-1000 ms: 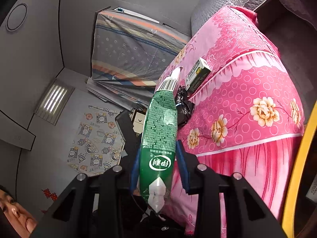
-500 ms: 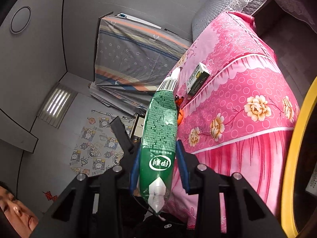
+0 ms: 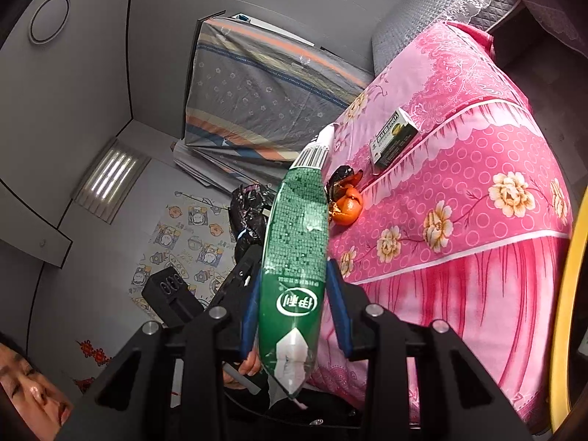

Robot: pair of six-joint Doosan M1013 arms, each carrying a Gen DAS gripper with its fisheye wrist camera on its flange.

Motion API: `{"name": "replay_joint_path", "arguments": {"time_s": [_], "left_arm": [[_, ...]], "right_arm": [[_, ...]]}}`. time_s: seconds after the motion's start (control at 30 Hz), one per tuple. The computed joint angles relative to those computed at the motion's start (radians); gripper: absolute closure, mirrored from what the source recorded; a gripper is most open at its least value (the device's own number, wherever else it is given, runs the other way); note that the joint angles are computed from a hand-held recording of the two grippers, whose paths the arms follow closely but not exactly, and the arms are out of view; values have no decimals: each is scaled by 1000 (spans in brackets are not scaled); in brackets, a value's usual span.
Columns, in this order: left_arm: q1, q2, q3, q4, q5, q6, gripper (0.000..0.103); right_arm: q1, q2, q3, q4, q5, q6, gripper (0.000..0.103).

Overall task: Collect trash
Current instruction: 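Carry the tube and black bag over the bin and open both tools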

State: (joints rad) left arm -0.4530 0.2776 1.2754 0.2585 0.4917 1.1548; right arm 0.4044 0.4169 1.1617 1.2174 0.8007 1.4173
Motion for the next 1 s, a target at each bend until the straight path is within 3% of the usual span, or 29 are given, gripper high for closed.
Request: {"name": "replay_joint_path", "arguments": {"time_s": [0.2, 0.6, 1.0], "left_arm": [[-14, -16, 9, -11, -40, 34, 76], [-48, 8, -40, -231, -84, 312, 75], [-89, 68, -126, -508, -38, 654, 75]], "right_arm": [[-7, -22, 23, -9, -35, 3, 71], [-49, -111, 162, -27, -167, 32, 71], [-88, -179, 285, -33, -256, 72, 71]]}}
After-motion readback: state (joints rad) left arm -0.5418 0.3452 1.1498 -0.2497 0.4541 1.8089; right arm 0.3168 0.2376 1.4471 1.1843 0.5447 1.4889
